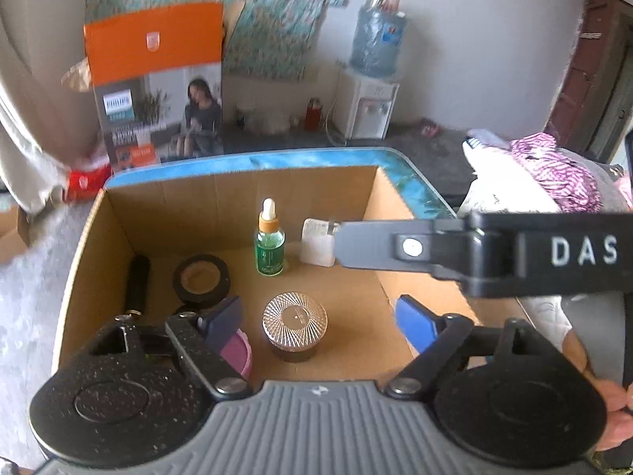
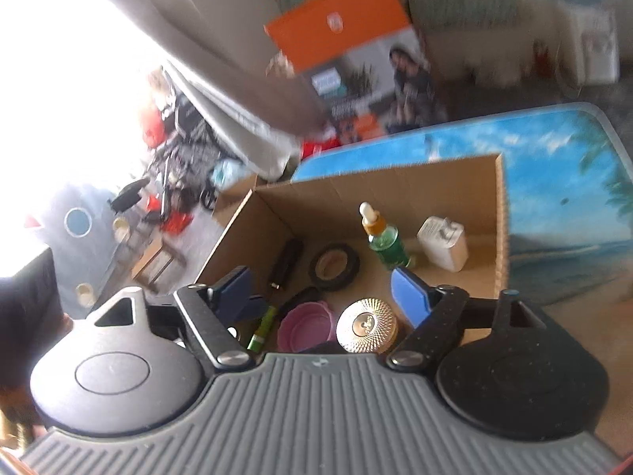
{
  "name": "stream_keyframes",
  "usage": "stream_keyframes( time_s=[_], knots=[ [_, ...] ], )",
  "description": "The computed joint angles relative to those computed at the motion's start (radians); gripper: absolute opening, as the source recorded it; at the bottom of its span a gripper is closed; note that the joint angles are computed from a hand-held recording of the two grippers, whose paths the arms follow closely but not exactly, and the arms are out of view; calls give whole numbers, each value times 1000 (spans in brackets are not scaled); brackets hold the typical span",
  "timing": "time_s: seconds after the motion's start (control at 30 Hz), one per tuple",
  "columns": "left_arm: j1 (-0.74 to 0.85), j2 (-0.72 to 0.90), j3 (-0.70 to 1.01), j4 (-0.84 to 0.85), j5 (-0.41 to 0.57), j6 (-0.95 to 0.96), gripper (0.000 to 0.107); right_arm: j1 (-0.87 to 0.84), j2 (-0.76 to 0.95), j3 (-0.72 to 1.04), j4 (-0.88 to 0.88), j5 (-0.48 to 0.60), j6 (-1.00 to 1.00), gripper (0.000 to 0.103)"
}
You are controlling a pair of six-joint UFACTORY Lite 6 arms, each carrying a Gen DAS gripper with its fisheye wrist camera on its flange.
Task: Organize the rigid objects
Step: 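Withdraw the right tool and reach to the white supplement bottle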
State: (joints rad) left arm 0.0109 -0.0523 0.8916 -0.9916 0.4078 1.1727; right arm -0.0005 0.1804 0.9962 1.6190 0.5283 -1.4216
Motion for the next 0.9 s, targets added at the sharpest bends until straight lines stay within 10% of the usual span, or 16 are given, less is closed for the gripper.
stream_keyframes(
  time_s=[0.5,0.9],
  knots=[
    [166,-509,-421,-47,85,231,93,19,-614,-584,177,-18,-86,82],
    [546,-711,-585,-77,262,487,93,141,-636,-678,268,-55,-119,82]
  ],
)
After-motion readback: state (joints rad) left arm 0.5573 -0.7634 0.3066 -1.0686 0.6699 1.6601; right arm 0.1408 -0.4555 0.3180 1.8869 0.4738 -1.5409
